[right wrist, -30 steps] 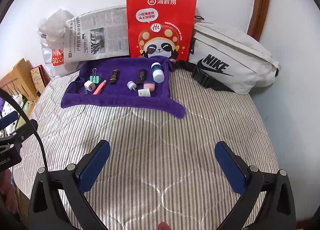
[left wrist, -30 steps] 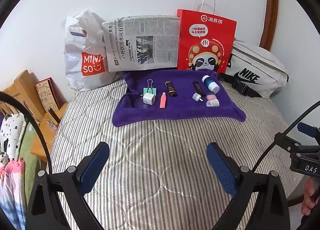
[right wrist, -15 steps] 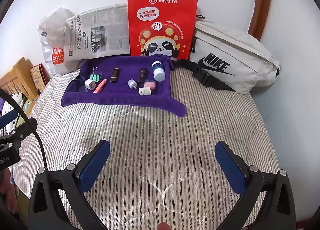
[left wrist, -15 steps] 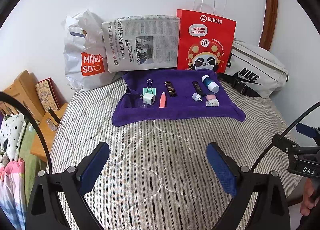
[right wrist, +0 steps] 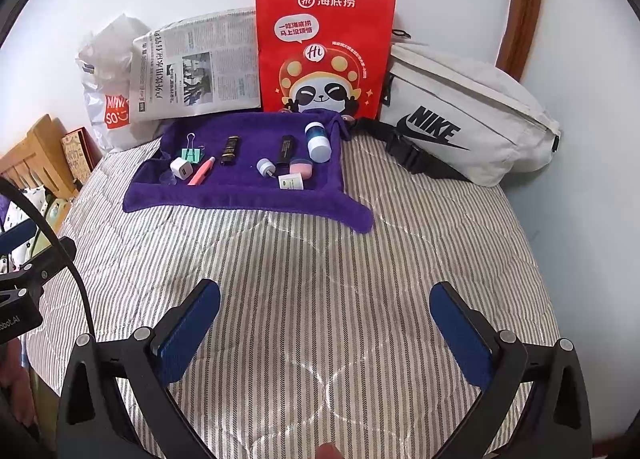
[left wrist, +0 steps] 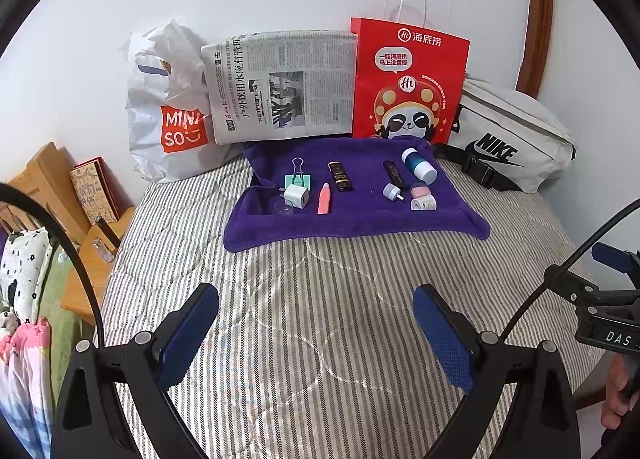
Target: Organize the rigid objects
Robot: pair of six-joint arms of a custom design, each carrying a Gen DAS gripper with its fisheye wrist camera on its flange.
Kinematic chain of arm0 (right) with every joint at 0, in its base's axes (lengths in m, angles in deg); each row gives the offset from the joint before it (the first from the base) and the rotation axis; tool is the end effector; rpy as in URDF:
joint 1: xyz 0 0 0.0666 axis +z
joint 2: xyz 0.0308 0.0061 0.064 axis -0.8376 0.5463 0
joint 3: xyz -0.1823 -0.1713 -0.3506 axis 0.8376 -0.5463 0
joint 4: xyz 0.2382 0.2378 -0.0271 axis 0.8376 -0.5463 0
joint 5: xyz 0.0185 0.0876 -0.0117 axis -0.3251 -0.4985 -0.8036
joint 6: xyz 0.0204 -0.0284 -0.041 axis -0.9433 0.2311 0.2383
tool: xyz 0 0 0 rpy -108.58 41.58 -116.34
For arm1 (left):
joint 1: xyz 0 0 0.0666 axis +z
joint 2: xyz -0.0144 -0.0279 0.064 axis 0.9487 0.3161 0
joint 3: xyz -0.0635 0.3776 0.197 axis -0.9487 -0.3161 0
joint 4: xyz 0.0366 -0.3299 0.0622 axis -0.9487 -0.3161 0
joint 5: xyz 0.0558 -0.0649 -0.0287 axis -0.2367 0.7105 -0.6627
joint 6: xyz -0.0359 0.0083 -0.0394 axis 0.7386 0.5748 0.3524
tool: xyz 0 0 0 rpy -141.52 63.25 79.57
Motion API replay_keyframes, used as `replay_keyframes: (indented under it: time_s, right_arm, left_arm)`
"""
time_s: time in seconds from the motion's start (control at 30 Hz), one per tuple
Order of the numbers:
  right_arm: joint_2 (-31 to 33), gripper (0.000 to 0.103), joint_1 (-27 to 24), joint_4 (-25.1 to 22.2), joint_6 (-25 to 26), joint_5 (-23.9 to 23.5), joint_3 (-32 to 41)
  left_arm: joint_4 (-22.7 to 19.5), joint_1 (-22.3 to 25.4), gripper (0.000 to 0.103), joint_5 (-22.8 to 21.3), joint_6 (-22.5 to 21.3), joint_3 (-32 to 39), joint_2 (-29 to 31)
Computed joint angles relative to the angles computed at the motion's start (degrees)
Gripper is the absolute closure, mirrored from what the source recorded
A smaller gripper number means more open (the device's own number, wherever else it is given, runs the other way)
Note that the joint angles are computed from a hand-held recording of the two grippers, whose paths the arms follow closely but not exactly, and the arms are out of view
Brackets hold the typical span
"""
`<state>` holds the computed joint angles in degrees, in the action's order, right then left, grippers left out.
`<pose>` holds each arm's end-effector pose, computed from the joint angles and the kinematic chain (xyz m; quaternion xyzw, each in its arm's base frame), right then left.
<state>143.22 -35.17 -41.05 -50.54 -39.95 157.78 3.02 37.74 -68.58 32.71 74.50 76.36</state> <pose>0.3592 0.1254 0.5190 0.1853 0.9298 -0.0803 0.3076 0.4377 -0.2890 0.5158 0.2094 0.9063 -0.0704 0.3604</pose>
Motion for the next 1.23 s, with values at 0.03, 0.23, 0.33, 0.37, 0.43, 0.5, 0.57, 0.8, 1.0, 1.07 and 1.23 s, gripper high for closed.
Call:
replay_keyframes:
  time_s: [0.03,0.23,0.33,0.37,0.43,0.5,0.57,0.8,1.0,1.07,1.23]
  right_arm:
    - [0.00,0.000,0.00,0.00,0.00,0.00,0.00]
    - [0.06,0.000,0.17,-0.17,-0.18,0.26,0.14]
    - [0.14,0.000,0.35,-0.31,-0.30,0.44,0.35]
    - [0.14,0.000,0.36,-0.29,-0.35,0.47,0.33]
    - [0.22,0.000,0.48,-0.42,-0.52,0.50,0.48]
    - [0.23,0.000,0.51,-0.47,-0.56,0.62,0.51]
    - [0.20,0.000,0.42,-0.47,-0.39,0.48,0.44]
    - [0.14,0.000,0.39,-0.51,-0.42,0.67,0.39]
    - [-0.01,0.000,0.34,-0.49,-0.31,0.60,0.22]
    - [-0.01,0.000,0.33,-0.50,-0.28,0.54,0.23]
    - [0.08,0.000,0.61,0.08,-0.35,0.55,-0.19]
  left_arm:
    - [0.00,0.00,0.005,0.00,0.00,0.00,0.00]
    - [-0.13,-0.04,0.005,-0.05,-0.04,0.10,0.01]
    - [-0.25,0.02,0.005,0.01,-0.10,0.16,0.03]
    - [-0.31,0.03,0.005,0.06,-0.09,0.13,-0.02]
    - [-0.25,0.06,0.005,0.08,-0.24,0.16,0.03]
    - [-0.25,0.02,0.005,-0.01,-0.21,0.15,0.03]
    - [-0.28,0.01,0.005,0.09,-0.08,0.20,0.07]
    - [-0.08,0.19,0.005,0.24,-0.47,0.00,0.00]
    - [-0.22,0.12,0.005,0.05,-0.36,0.21,0.16]
    - [-0.38,0.26,0.005,0.22,-0.51,0.48,0.40]
    - [0.03,0.68,0.005,0.85,-0.90,0.95,1.01]
